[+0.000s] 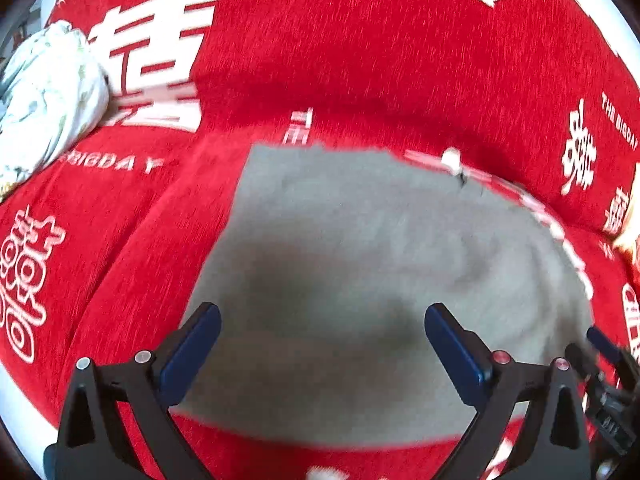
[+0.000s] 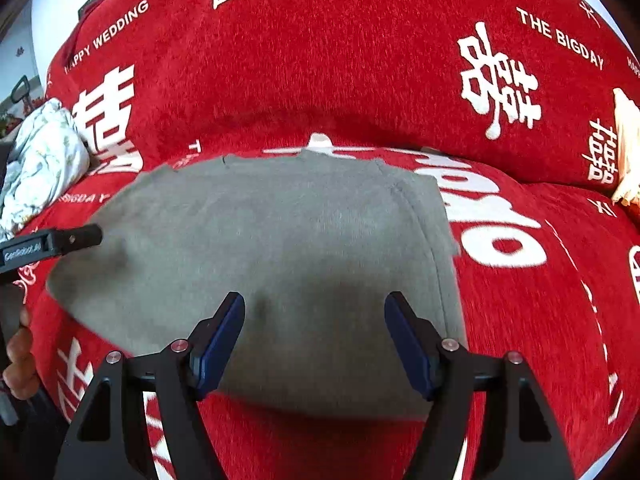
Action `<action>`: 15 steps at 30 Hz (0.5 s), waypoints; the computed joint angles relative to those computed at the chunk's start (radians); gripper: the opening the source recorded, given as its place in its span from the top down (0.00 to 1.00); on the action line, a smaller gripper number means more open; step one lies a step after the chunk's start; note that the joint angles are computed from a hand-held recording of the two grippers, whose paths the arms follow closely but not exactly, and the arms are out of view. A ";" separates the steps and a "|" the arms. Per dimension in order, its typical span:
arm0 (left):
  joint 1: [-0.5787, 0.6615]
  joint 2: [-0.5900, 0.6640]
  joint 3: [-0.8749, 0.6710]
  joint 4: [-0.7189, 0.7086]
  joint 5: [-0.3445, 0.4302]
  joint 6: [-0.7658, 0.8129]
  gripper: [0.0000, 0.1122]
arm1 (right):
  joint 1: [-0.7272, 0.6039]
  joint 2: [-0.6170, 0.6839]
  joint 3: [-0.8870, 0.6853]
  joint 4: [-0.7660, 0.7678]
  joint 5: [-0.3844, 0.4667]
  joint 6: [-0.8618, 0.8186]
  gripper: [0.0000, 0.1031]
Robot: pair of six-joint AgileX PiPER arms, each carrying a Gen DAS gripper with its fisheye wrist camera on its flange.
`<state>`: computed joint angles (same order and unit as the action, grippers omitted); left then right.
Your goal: Fold small clothes
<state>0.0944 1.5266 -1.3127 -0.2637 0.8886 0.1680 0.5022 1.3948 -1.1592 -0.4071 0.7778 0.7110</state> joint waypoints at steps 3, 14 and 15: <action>0.098 -0.070 0.098 -0.063 -0.016 0.078 0.09 | -0.018 -0.034 0.067 0.030 -0.016 0.008 0.27; 0.505 -0.041 0.175 -0.463 0.215 0.394 0.28 | 0.023 -0.146 0.109 -0.095 0.057 0.195 0.26; 0.502 -0.026 0.164 -0.491 0.250 0.414 0.42 | 0.031 -0.138 0.097 -0.092 0.060 0.191 0.26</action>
